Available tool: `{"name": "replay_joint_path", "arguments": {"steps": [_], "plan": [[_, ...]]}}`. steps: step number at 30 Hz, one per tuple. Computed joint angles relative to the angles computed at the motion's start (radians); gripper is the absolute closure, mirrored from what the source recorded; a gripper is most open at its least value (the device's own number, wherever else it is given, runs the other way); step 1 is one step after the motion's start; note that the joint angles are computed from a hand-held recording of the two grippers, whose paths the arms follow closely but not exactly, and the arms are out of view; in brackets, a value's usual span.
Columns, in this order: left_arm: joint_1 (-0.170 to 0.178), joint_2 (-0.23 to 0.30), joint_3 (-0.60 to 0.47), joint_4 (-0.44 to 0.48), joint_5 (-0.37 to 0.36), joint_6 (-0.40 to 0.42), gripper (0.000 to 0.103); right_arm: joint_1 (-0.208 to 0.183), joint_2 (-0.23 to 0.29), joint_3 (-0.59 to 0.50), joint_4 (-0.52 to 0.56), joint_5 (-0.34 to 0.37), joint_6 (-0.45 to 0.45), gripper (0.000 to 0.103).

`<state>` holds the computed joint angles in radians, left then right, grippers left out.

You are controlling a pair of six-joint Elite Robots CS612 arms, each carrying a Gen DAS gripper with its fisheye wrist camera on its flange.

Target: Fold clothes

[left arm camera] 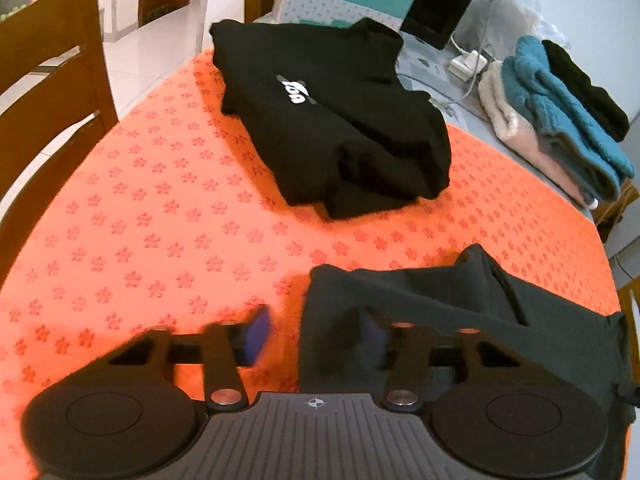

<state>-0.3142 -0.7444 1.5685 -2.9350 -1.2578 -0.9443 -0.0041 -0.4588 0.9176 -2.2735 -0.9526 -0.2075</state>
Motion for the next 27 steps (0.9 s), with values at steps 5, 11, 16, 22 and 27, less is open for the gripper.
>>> {"name": "replay_joint_path", "arguments": {"steps": [5,11,16,22,27], "plan": [[-0.022,-0.009,0.005,-0.022,0.085,0.031,0.097,0.005,-0.028,0.031,0.008,-0.03,-0.051,0.1],[-0.034,-0.024,-0.016,0.039,0.141,0.033,0.097,0.005,-0.076,0.076,-0.035,-0.054,-0.091,0.1],[-0.027,-0.017,-0.034,0.131,0.114,0.018,0.096,0.003,-0.063,0.054,-0.016,-0.084,-0.088,0.09],[-0.023,-0.019,-0.026,0.11,0.103,0.008,0.096,-0.002,0.004,-0.033,-0.025,0.004,0.066,0.067],[-0.027,-0.019,-0.029,0.116,0.116,0.015,0.096,0.016,0.06,-0.111,-0.022,0.006,0.064,0.067]]}}
